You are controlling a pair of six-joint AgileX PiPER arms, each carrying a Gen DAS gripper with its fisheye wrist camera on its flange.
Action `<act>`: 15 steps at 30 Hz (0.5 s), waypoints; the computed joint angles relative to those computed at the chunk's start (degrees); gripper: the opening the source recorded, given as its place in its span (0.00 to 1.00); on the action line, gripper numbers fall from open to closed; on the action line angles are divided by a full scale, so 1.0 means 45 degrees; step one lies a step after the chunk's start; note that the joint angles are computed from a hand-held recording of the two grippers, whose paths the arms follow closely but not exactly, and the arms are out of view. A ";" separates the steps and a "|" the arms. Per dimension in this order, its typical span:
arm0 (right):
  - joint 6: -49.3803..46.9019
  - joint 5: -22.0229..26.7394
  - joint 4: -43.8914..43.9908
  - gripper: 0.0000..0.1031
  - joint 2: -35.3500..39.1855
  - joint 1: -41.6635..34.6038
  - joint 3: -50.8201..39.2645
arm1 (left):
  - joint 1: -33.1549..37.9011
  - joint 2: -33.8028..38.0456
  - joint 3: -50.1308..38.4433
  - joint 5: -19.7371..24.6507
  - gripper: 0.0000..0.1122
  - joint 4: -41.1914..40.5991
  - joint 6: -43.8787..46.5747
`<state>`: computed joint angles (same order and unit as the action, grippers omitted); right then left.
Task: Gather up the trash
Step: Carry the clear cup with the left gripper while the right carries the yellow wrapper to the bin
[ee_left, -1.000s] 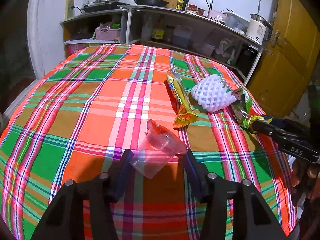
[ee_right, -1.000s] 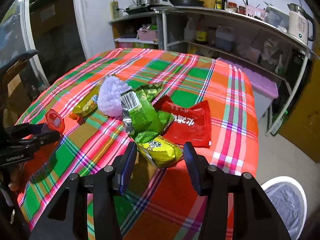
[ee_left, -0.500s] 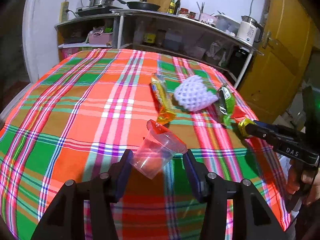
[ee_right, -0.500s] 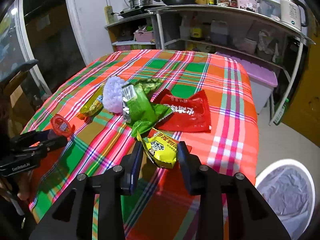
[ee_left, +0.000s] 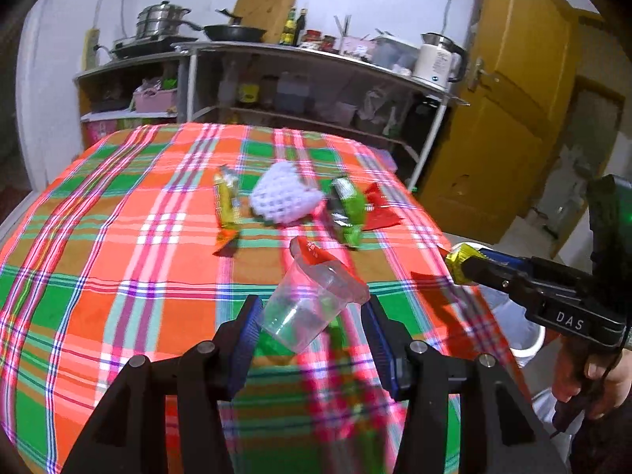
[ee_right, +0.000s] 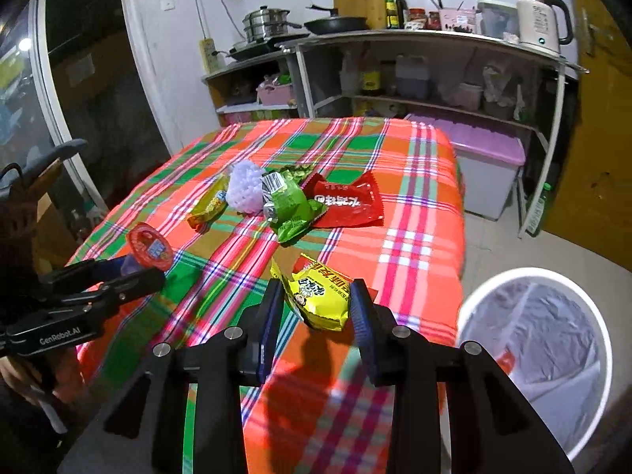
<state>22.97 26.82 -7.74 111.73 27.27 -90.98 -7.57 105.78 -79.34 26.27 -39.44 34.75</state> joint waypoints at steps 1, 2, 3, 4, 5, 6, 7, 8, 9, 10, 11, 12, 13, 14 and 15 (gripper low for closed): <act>0.0323 -0.0103 -0.0323 0.35 -0.0280 0.0059 0.0329 | -0.0119 -0.0138 0.0099 -0.0021 0.46 -0.0042 0.0059; 0.0553 -0.0155 -0.0558 0.35 -0.0461 0.0083 0.0524 | -0.0221 -0.0243 0.0166 -0.0041 0.46 -0.0068 0.0087; 0.0847 -0.0248 -0.0837 0.35 -0.0715 0.0121 0.0823 | -0.0335 -0.0373 0.0259 -0.0061 0.46 -0.0108 0.0126; 0.1102 -0.0320 -0.1066 0.35 -0.0931 0.0146 0.1068 | -0.0458 -0.0496 0.0344 -0.0079 0.46 -0.0125 0.0139; 0.1270 -0.0390 -0.1225 0.35 -0.1114 0.0145 0.1279 | -0.0554 -0.0590 0.0409 -0.0085 0.46 -0.0161 0.0179; 0.1558 -0.0465 -0.1495 0.35 -0.1316 0.0161 0.1521 | -0.0719 -0.0740 0.0518 -0.0115 0.46 -0.0152 0.0165; 0.1912 -0.0521 -0.1799 0.35 -0.1523 0.0189 0.1765 | -0.0811 -0.0811 0.0556 -0.0120 0.46 -0.0144 0.0165; 0.2172 -0.0584 -0.2018 0.35 -0.1694 0.0202 0.1976 | -0.0912 -0.0905 0.0624 -0.0136 0.46 -0.0156 0.0190; 0.2407 -0.0657 -0.2220 0.35 -0.1908 0.0190 0.2227 | -0.1016 -0.0979 0.0659 -0.0141 0.46 -0.0151 0.0196; 0.2727 -0.0709 -0.2506 0.35 -0.2118 0.0194 0.2464 | -0.1169 -0.1077 0.0703 -0.0148 0.46 -0.0100 0.0154; 0.2996 -0.0760 -0.2737 0.35 -0.2322 0.0187 0.2694 | -0.1224 -0.1105 0.0690 -0.0131 0.46 -0.0083 0.0147; 0.3261 -0.0822 -0.2960 0.35 -0.2539 0.0187 0.2952 | -0.1345 -0.1165 0.0697 -0.0135 0.46 -0.0016 0.0084; 0.3447 -0.0838 -0.3126 0.35 -0.2685 0.0182 0.3104 | -0.1458 -0.1208 0.0693 -0.0141 0.46 0.0055 0.0017; 0.3598 -0.0841 -0.3277 0.35 -0.2813 0.0155 0.3233 | -0.1585 -0.1246 0.0682 -0.0147 0.46 0.0135 -0.0059; 0.3848 -0.0860 -0.3518 0.35 -0.2965 0.0154 0.3410 | -0.1652 -0.1257 0.0661 -0.0138 0.46 0.0169 -0.0096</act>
